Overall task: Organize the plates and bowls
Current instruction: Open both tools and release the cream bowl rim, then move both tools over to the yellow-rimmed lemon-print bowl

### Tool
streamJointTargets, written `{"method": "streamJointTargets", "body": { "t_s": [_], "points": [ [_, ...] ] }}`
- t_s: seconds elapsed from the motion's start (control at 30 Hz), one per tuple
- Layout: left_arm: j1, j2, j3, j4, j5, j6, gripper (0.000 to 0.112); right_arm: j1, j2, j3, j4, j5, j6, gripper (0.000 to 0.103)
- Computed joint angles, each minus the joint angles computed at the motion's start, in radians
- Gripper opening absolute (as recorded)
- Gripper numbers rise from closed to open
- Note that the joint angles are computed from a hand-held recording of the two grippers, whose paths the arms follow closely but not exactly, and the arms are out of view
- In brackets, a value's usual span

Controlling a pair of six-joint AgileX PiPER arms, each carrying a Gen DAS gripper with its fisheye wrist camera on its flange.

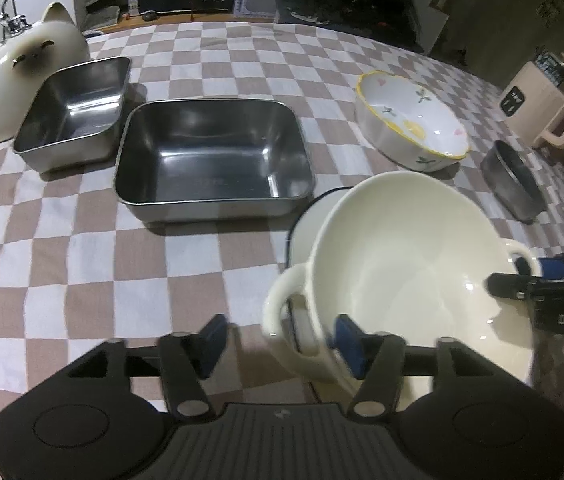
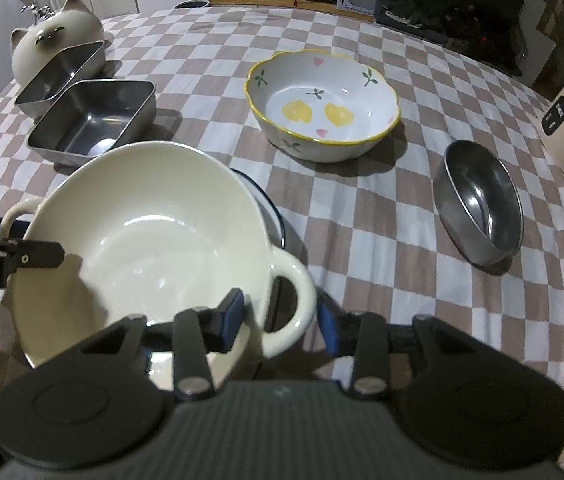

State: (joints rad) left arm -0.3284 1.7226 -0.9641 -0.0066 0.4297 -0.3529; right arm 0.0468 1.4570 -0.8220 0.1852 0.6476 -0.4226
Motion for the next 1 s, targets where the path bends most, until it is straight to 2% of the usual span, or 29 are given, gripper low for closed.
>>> {"method": "streamJointTargets", "body": {
  "t_s": [0.07, 0.13, 0.23, 0.33, 0.5, 0.7, 0.87, 1.0],
  "points": [
    [0.005, 0.010, -0.007, -0.002, 0.017, 0.009, 0.082, 0.001, 0.005, 0.008, -0.004, -0.009, 0.016, 0.062],
    [0.014, 0.017, -0.007, -0.045, 0.025, 0.048, 0.087, -0.024, 0.021, 0.007, 0.052, -0.002, -0.035, 0.076],
    [0.015, 0.016, 0.002, -0.087, 0.023, 0.087, 0.100, -0.039, 0.021, 0.022, 0.091, -0.018, -0.091, 0.086],
    [0.007, 0.010, 0.009, -0.070, 0.014, 0.061, 0.103, -0.050, 0.008, 0.042, 0.128, -0.025, -0.148, 0.101],
    [0.000, -0.020, 0.013, -0.043, 0.006, 0.035, 0.103, -0.093, -0.019, 0.059, 0.207, -0.008, -0.249, 0.103],
    [-0.058, -0.083, 0.015, 0.190, -0.011, -0.176, 0.103, -0.175, -0.076, 0.057, 0.326, 0.003, -0.366, 0.103],
    [-0.097, -0.117, -0.018, 0.367, -0.037, -0.344, 0.103, -0.271, -0.095, 0.014, 0.493, 0.043, -0.503, 0.103],
    [-0.108, -0.092, -0.103, 0.398, -0.050, -0.372, 0.103, -0.310, -0.056, -0.055, 0.603, 0.052, -0.544, 0.103]
  ]
}}
